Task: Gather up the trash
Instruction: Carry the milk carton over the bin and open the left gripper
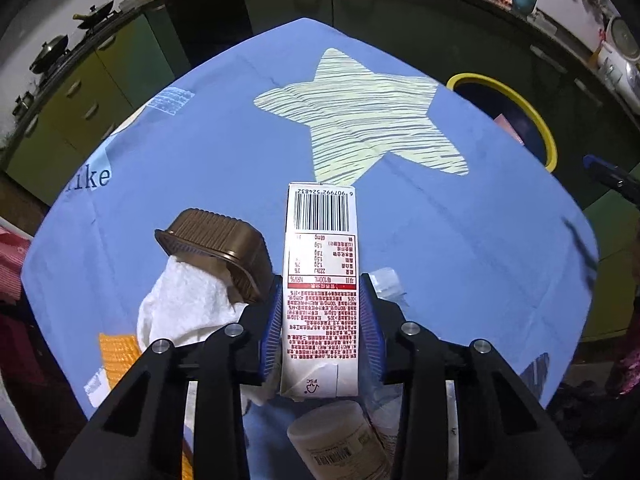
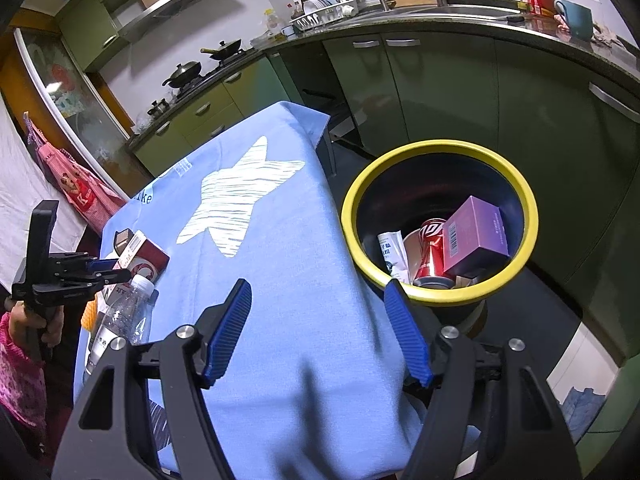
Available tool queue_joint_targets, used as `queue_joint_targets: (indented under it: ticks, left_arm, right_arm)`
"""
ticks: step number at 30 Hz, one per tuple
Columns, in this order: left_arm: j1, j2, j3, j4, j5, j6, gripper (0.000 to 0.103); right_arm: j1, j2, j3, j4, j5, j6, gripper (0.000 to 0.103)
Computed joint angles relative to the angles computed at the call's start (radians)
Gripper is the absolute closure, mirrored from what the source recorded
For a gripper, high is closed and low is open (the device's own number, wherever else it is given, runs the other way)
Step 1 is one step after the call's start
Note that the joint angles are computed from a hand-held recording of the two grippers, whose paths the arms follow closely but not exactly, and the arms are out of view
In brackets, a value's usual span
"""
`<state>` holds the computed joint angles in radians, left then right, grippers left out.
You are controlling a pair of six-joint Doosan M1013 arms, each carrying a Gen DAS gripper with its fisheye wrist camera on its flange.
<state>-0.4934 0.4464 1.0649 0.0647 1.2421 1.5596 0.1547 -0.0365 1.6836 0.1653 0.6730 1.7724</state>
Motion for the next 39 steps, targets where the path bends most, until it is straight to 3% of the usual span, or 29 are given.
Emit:
queue_joint_targets:
  ticks: [26, 33, 39]
  left_arm:
    - [-0.018, -0.004, -0.078, 0.044, -0.039, 0.018, 0.067]
    - [-0.062, 0.062, -0.221, -0.018, 0.034, 0.129, 0.067]
    - [-0.134, 0.206, -0.468, -0.085, 0.138, 0.237, 0.067]
  right_arm:
    - [-0.001, 0.009, -0.005, 0.023, 0.005, -0.020, 0.037]
    - [-0.032, -0.032, 0.022, -0.066, -0.021, 0.083, 0.037]
    - [-0.096, -0.073, 0.065, -0.079, -0.048, 0.135, 0.036]
